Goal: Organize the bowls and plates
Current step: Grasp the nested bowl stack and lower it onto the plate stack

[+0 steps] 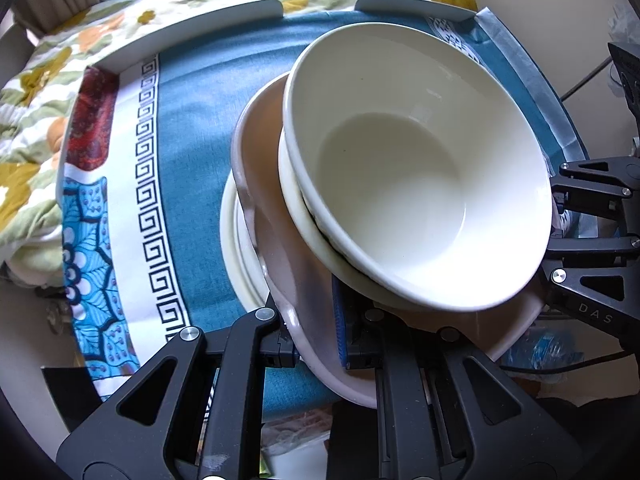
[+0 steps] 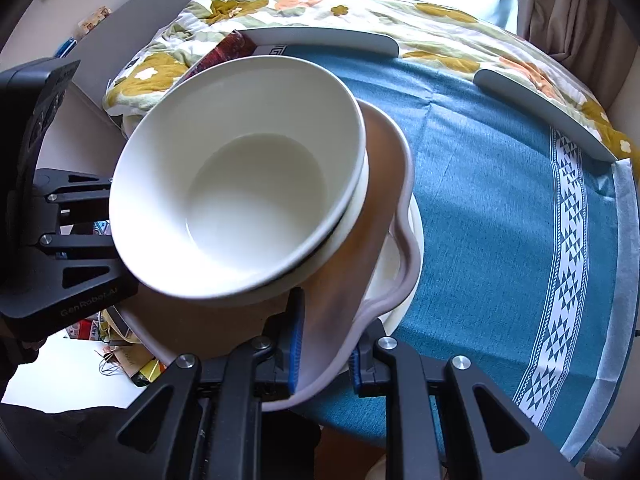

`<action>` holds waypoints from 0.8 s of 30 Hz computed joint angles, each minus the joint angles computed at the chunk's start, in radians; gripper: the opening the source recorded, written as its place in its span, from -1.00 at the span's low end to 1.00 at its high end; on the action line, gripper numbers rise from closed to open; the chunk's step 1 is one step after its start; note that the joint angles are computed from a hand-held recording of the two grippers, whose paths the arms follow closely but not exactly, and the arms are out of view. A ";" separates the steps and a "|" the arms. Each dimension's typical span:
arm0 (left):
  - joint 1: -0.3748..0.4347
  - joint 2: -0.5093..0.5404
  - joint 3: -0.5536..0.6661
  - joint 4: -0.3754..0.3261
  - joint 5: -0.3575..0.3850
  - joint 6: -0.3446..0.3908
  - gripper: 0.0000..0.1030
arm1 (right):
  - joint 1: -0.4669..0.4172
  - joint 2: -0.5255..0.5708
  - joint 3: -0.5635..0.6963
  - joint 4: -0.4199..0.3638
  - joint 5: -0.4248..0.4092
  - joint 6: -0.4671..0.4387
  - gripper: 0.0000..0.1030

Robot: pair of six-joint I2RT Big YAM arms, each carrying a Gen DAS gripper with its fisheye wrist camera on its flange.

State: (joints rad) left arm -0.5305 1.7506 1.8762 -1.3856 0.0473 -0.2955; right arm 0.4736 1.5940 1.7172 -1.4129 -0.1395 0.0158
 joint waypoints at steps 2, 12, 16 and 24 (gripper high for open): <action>0.003 0.000 -0.009 0.003 0.014 -0.011 -0.81 | -0.002 -0.009 -0.020 0.019 -0.001 0.007 -0.66; -0.018 -0.011 -0.036 0.036 -0.051 0.000 -0.80 | 0.010 -0.025 -0.057 0.064 0.036 0.020 -0.66; -0.022 0.001 -0.017 0.014 -0.070 -0.001 -0.79 | 0.009 -0.019 -0.050 0.054 0.036 0.030 -0.66; -0.016 0.030 0.048 -0.072 -0.058 0.045 -0.73 | 0.002 -0.009 -0.030 0.028 0.022 0.044 -0.66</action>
State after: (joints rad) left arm -0.5469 1.7811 1.9239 -1.4574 -0.0109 -0.2506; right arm 0.4760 1.5854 1.6869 -1.3854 -0.1171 0.0603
